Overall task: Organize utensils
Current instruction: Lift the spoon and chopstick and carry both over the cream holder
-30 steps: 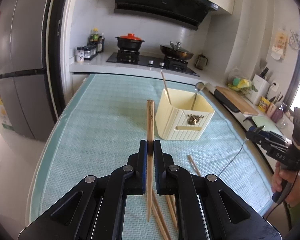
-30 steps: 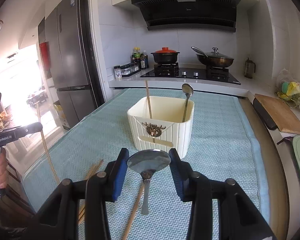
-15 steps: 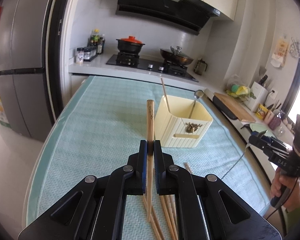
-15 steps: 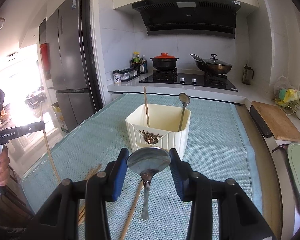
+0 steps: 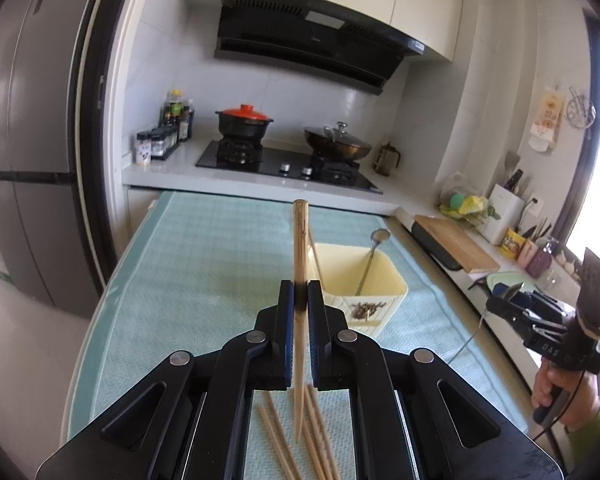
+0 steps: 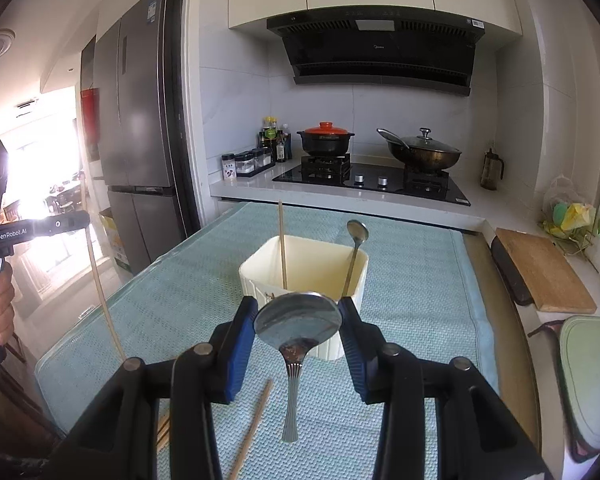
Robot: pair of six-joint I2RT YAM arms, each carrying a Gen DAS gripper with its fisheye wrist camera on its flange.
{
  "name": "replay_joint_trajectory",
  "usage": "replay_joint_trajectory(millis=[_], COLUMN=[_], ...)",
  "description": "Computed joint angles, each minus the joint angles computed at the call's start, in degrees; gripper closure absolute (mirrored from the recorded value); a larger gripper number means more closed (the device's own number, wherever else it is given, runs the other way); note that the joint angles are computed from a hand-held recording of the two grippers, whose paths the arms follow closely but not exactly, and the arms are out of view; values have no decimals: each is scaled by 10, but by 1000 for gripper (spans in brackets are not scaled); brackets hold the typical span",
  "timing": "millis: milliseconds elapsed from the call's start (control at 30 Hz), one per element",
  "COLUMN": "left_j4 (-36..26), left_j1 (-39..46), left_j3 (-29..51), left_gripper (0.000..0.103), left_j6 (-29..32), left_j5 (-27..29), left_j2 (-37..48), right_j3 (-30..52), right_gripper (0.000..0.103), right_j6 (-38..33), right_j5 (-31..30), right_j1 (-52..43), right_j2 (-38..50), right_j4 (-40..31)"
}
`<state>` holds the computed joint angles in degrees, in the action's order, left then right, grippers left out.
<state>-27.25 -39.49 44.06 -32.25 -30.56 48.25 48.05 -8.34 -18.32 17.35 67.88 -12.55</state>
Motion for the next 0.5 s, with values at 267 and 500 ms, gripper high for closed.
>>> replay_joint_trajectory(millis=[267, 500], left_j4=[39, 63], left_j1=[82, 127], left_j3=[110, 219], left_gripper=[99, 99], left_j6=[65, 86], left_j5=[79, 129], left_j2=[84, 197], right_j3=[137, 269], right_gripper=[61, 61], right_j6=[1, 17], right_j5=[0, 17], right_j1=[-8, 9], right_j2=[60, 159], right_j4=[-24, -31])
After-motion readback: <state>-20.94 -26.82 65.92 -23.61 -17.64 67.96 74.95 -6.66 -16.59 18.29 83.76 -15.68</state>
